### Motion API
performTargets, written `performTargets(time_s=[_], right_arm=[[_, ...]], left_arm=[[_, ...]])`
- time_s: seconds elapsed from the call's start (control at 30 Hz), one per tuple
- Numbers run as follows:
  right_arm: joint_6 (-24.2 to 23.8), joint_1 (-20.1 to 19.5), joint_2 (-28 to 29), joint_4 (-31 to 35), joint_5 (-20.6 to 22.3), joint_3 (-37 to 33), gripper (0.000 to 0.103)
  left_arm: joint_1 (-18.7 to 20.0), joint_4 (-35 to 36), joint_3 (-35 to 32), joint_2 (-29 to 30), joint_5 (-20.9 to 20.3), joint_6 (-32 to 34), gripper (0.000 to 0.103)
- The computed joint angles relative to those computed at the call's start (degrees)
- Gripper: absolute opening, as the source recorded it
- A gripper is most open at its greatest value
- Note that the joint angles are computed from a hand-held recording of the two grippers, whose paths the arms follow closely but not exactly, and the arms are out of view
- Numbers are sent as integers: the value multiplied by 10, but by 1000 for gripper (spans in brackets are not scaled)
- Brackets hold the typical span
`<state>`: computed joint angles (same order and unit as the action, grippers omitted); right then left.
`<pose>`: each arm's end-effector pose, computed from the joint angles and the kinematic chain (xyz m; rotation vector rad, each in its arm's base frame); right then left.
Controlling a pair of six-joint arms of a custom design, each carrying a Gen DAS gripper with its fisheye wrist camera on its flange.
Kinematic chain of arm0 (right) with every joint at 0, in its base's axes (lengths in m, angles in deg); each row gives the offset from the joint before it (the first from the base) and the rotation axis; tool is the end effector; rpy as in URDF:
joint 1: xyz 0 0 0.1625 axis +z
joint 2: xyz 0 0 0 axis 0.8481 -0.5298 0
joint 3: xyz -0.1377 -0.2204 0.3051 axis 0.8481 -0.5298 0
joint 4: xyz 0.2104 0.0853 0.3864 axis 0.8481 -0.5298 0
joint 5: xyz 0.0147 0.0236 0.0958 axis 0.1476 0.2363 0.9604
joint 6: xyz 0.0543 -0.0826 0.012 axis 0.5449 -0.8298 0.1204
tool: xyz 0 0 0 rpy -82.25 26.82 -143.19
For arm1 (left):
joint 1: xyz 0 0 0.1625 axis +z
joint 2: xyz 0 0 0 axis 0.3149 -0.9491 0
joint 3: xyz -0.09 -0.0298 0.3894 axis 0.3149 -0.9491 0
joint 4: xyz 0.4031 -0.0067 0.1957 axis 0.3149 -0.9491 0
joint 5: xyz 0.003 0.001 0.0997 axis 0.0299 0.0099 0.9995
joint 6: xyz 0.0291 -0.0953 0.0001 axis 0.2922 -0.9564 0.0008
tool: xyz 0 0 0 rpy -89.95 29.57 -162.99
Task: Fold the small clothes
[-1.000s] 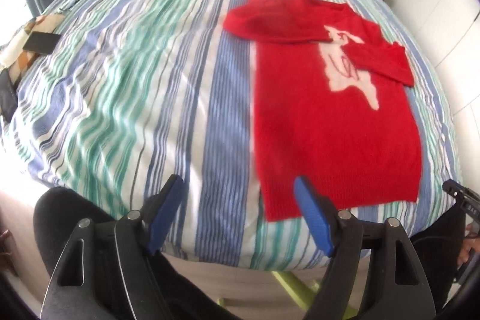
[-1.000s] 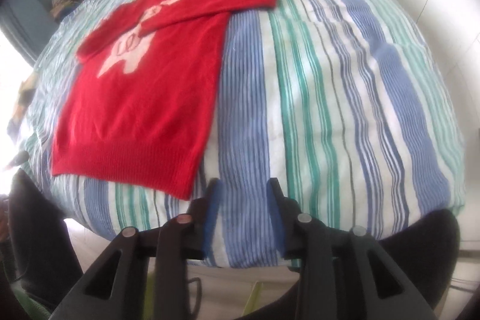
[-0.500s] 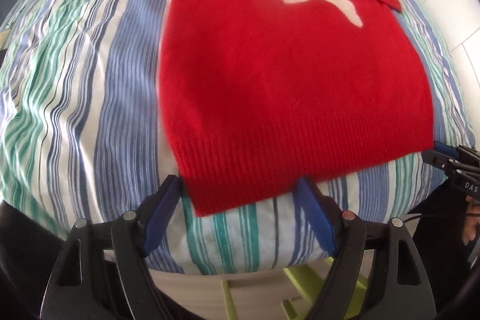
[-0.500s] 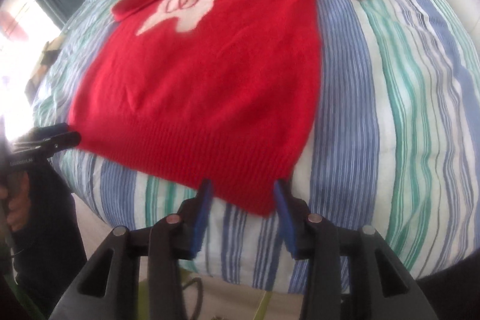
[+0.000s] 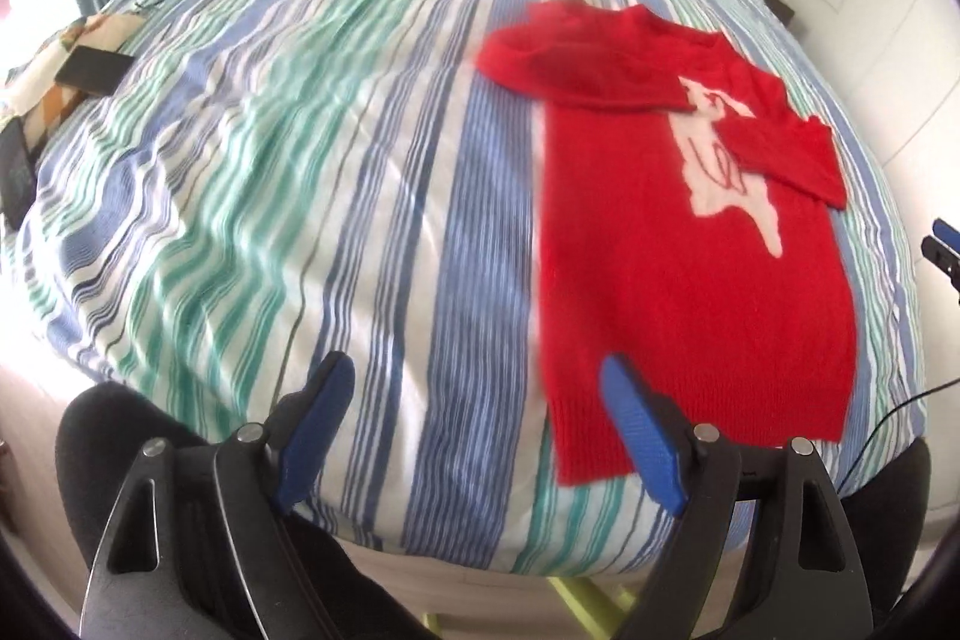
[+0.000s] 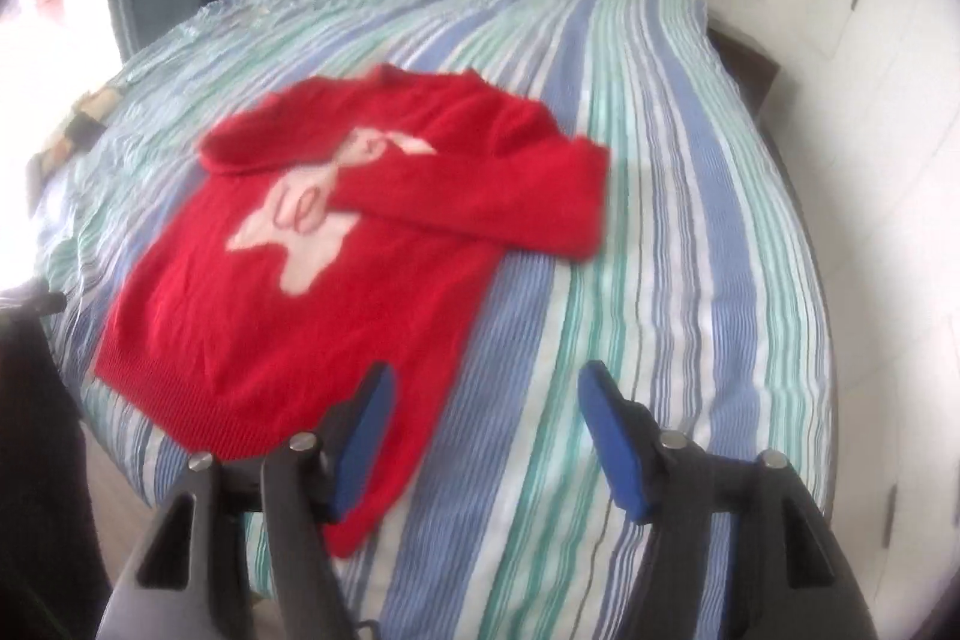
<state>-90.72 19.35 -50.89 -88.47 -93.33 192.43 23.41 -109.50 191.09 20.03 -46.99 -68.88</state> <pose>-0.0135 -0.4490 0.3958 0.4130 -2.1561 0.6462 -0.2645 -0.5035 0.0413 0.3094 2.4368 -0.4807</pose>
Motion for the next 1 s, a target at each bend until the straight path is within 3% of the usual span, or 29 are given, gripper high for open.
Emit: performTargets(time_s=[0.13,0.23,0.37,0.43,0.47,0.57,0.67,0.77,0.87,1.0], right_arm=[[-110,19,134,2,46,-80,65],[-152,23,237,9,43,-139,64],[-175,17,344,-53,4,-192,63],[-112,5,358,-17,11,-222,29],[-75,0,355,-9,18,-230,7],[14,-30,288,-8,96,-220,6],[98,-80,201,-33,140,-208,6],[200,-153,122,-54,150,-203,6],[280,-226,76,-35,159,-208,6],[373,-315,38,3,254,-192,6]], left_arm=[[-2,0,14,-9,0,-22,86],[-3,21,22,-18,4,-39,86],[4,37,33,-23,2,-57,86],[9,46,34,-22,0,-68,86],[11,45,35,-23,-3,-71,86],[12,22,45,-27,-7,-68,86],[13,5,46,-23,-12,-61,86],[15,-8,37,-10,-22,-50,86],[15,-6,20,7,-33,-40,86],[2,-7,9,16,-33,-31,86]])
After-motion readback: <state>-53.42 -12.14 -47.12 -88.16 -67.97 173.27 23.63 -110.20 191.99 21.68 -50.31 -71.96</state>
